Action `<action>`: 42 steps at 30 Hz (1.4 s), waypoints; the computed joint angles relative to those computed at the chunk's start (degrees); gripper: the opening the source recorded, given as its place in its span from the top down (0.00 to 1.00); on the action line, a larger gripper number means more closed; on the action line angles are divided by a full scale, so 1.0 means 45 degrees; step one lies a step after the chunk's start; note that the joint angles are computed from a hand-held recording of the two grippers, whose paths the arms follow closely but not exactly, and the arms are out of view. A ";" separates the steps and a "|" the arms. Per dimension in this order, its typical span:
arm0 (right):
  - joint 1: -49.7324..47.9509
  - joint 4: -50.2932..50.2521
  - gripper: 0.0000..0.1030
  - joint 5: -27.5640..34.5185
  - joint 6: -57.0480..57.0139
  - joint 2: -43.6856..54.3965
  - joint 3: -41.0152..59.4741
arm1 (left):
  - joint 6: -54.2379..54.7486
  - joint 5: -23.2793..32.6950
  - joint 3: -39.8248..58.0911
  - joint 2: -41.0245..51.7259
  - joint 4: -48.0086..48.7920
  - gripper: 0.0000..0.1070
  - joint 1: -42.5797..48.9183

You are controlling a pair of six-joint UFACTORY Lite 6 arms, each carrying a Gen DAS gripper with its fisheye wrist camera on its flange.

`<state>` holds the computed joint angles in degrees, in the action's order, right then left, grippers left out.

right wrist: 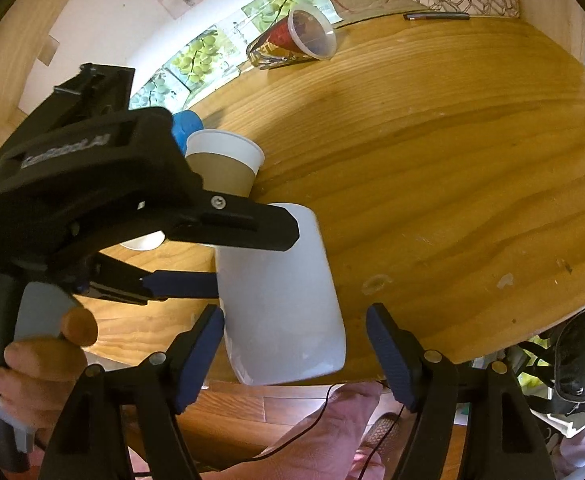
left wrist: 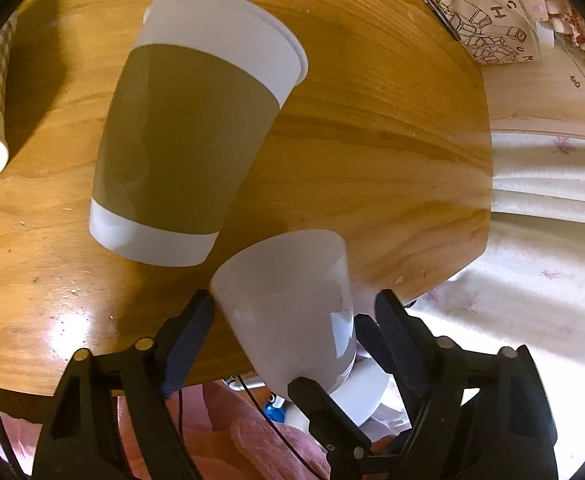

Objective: Flip cup upright
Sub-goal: 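Close the left gripper on the white cup while the right gripper holds it, then open the right gripper and pull away while the left gripper holds the cup, then lower the white cup rim-up beside the brown-sleeved cup and open the left gripper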

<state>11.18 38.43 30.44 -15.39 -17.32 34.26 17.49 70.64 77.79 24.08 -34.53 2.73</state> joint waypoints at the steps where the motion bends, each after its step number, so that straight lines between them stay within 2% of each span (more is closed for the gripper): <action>1: -0.0016 -0.0022 0.28 0.0018 -0.0001 -0.0089 -0.0060 | 0.0006 0.0026 0.0000 0.0030 -0.0038 0.25 0.0011; 4: 0.0041 -0.0140 0.28 -0.0129 0.0015 0.0089 0.0047 | 0.0002 0.0064 -0.0022 0.0059 -0.0121 0.28 0.0010; 7: 0.0120 -0.0446 0.28 -0.0208 0.0275 -0.0023 -0.0019 | 0.0035 0.0000 -0.0097 0.0054 -0.0224 0.36 0.0020; 15: 0.0058 -0.0778 0.28 -0.0165 0.0614 -0.0733 -0.0470 | 0.0477 -0.0448 -0.0551 -0.0402 -0.0311 0.36 -0.0065; 23: 0.0060 -0.1673 0.28 0.0212 0.1280 -0.1978 -0.1032 | 0.1732 -0.1848 -0.1446 -0.1909 -0.0365 0.37 -0.0241; 30: 0.0439 -0.2811 0.28 0.0463 0.2290 -0.3039 -0.1421 | 0.3137 -0.3533 -0.2626 -0.3371 -0.0974 0.37 -0.0099; 37: 0.0246 -0.3332 0.27 0.0801 0.2799 -0.3734 -0.1827 | 0.3853 -0.6475 -0.4107 -0.5124 -0.0267 0.37 -0.0905; 42: -0.0075 -0.3509 0.27 0.1036 0.2937 -0.4164 -0.2032 | 0.4212 -0.8048 -0.4870 -0.5731 0.0244 0.37 -0.1678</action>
<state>10.84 22.64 35.10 -2.17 -36.06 25.12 36.45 34.42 55.88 -1.71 -33.43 -4.82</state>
